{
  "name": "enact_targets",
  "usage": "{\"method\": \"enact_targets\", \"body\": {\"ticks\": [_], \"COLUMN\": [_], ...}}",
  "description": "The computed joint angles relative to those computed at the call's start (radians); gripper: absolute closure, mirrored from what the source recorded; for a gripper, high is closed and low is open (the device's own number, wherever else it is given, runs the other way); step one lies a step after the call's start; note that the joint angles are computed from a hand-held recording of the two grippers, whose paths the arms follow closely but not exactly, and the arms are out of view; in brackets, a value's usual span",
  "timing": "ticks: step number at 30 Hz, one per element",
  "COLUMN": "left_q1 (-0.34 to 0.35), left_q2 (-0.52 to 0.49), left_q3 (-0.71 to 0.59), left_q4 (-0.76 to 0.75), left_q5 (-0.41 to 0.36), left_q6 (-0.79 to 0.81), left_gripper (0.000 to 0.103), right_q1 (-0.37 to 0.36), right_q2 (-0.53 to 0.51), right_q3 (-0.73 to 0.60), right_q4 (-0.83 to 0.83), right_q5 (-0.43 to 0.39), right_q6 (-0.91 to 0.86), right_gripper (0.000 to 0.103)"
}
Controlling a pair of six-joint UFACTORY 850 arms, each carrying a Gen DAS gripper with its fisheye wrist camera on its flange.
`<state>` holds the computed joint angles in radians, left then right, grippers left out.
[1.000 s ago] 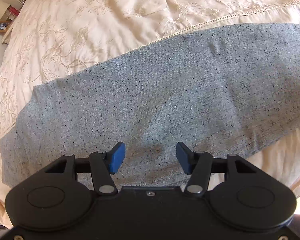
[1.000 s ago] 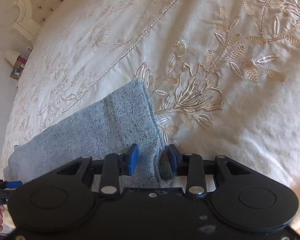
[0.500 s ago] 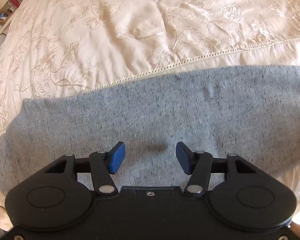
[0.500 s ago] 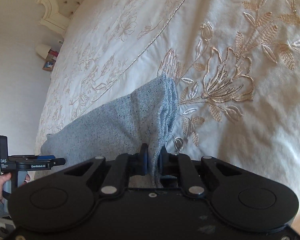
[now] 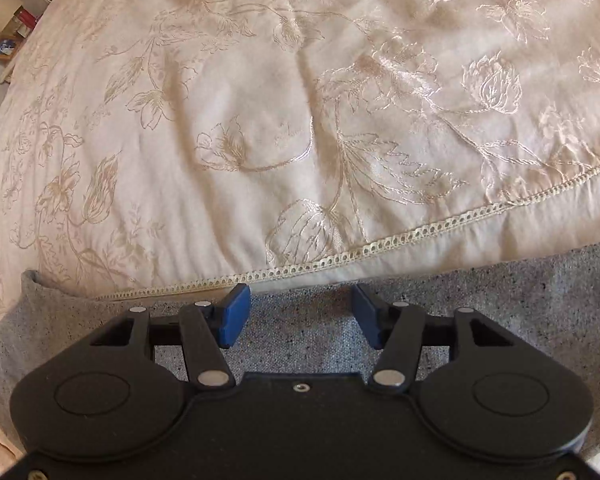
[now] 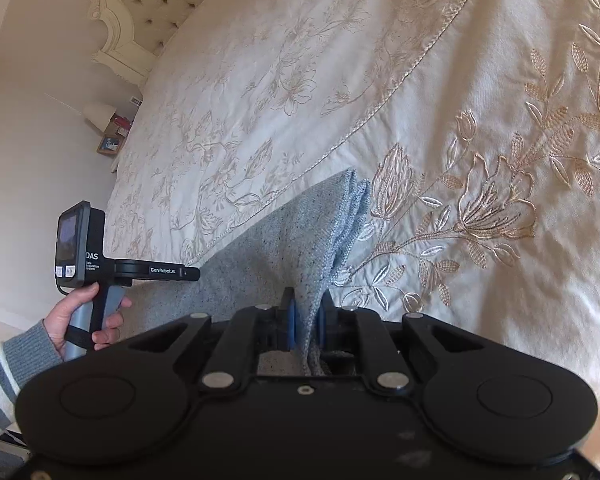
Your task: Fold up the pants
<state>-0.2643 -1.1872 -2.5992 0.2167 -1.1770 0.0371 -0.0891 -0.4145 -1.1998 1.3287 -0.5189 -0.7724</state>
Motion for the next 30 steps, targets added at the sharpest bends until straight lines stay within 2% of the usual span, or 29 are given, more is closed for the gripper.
{"method": "enact_targets", "body": {"ticks": [3,6,8,10,13,15,17,20,23,27,30], "left_q1": [0.014,0.024,0.021,0.010,0.010,0.025,0.048,0.096,0.165,0.259,0.332], "left_q2": [0.176,0.313,0.359,0.363,0.348,0.336,0.346,0.357,0.349,0.361,0.367], "left_q3": [0.275,0.499,0.592,0.633,0.639,0.602,0.593,0.575,0.538,0.530,0.537], "left_q4": [-0.030,-0.081,-0.087,-0.066,-0.067,-0.121,-0.174,-0.222,-0.289,-0.337,-0.334], "left_q5": [0.101,0.149,0.163,0.168,0.181,0.167,0.188,0.211,0.187,0.156,0.154], "left_q6": [-0.023,0.004,0.033,0.046,0.050,0.079,0.117,0.177,0.238,0.278,0.307], "left_gripper": [0.042,0.042,0.042,0.042,0.041,0.041,0.041,0.042,0.042,0.042,0.042], "right_q1": [0.004,0.010,0.015,0.019,0.041,0.065,0.094,0.163,0.250,0.372,0.463], "right_q2": [0.007,0.016,0.025,0.039,0.045,0.060,0.074,0.094,0.087,0.022,-0.076], "right_q3": [-0.003,-0.004,-0.004,0.001,-0.011,-0.019,-0.032,-0.079,-0.154,-0.291,-0.421], "right_q4": [0.003,-0.011,-0.025,-0.045,-0.119,-0.181,-0.248,-0.446,-0.642,-0.799,-0.864], "right_q5": [0.003,0.012,0.019,0.028,0.057,0.092,0.126,0.179,0.211,0.233,0.234], "right_q6": [0.013,0.037,0.057,0.074,0.156,0.218,0.289,0.480,0.692,0.879,0.958], "right_gripper": [0.092,0.092,0.092,0.092,0.091,0.092,0.091,0.091,0.091,0.091,0.091]}}
